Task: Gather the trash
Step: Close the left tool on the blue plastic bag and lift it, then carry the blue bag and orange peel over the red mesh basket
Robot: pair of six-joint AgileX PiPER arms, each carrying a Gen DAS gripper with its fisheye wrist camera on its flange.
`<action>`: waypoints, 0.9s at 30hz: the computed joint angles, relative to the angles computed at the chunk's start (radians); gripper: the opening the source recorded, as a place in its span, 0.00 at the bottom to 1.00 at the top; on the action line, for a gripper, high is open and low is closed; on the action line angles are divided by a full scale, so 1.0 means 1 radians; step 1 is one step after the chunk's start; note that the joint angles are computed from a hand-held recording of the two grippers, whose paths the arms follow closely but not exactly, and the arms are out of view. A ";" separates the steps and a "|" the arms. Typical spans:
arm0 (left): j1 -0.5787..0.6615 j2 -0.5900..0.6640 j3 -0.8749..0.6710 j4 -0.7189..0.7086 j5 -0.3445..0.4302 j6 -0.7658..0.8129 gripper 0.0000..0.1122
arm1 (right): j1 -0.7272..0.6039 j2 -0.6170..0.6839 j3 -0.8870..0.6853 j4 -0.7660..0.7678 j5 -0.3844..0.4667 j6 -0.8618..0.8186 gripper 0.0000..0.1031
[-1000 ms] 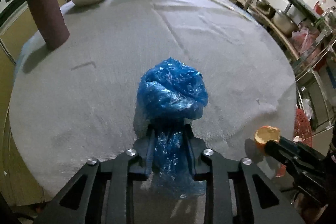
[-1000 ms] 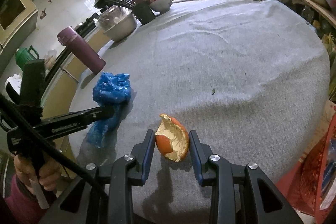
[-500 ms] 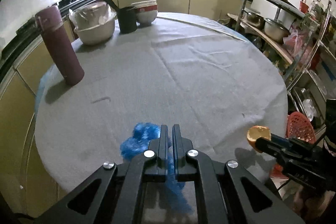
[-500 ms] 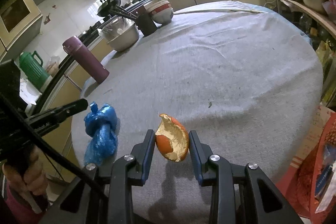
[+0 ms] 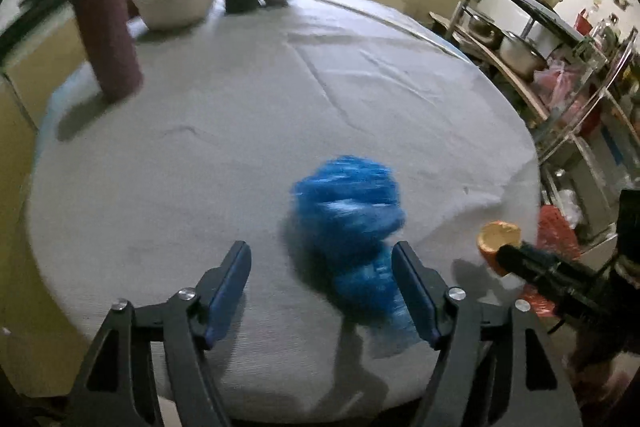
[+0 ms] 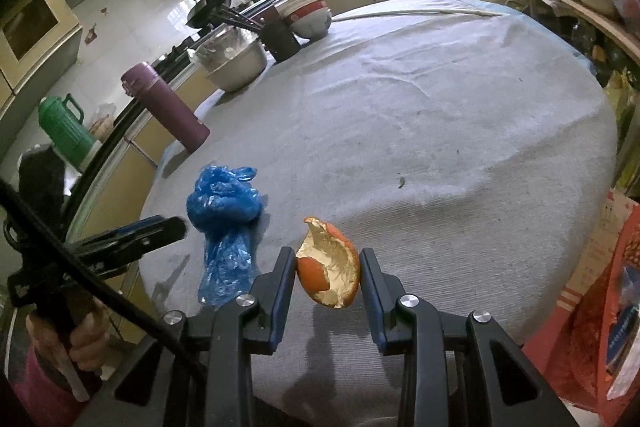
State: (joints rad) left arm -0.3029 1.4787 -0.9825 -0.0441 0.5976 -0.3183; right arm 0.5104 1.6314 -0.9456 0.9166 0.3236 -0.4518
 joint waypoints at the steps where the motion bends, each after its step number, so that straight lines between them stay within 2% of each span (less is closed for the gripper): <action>1: 0.009 0.018 -0.008 -0.056 -0.003 0.040 0.65 | 0.002 -0.003 0.003 -0.011 -0.005 0.010 0.34; 3: 0.017 0.051 -0.026 -0.128 -0.013 0.086 0.65 | -0.004 -0.011 0.011 -0.001 -0.007 0.004 0.34; 6: 0.017 0.082 -0.036 -0.161 -0.042 0.089 0.65 | -0.021 -0.018 0.022 0.021 -0.006 -0.010 0.34; 7: 0.029 0.092 -0.035 -0.206 -0.055 0.118 0.61 | -0.028 -0.019 0.026 0.043 -0.002 -0.028 0.34; 8: 0.037 0.104 -0.041 -0.233 -0.054 0.128 0.50 | -0.034 -0.018 0.028 0.062 0.003 -0.044 0.34; 10: 0.057 0.124 -0.049 -0.295 -0.053 0.173 0.49 | -0.037 -0.017 0.031 0.078 0.006 -0.058 0.34; 12: 0.055 0.127 -0.048 -0.290 -0.070 0.159 0.47 | -0.036 -0.015 0.030 0.084 0.006 -0.068 0.34; 16: 0.018 0.121 -0.060 -0.175 -0.064 0.037 0.45 | -0.041 -0.025 0.039 0.101 0.002 -0.096 0.34; 21: -0.103 0.092 -0.104 0.168 -0.004 -0.268 0.44 | -0.061 -0.053 0.061 0.140 -0.003 -0.131 0.34; 25: -0.231 0.066 -0.151 0.451 0.106 -0.485 0.44 | -0.092 -0.087 0.080 0.161 0.000 -0.157 0.34; 27: -0.276 0.060 -0.173 0.523 0.153 -0.524 0.44 | -0.105 -0.109 0.093 0.166 0.000 -0.163 0.34</action>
State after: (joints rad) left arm -0.5794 1.5384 -1.1556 0.4791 0.7511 -0.8421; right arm 0.4051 1.5223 -0.8524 1.0826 0.3240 -0.6143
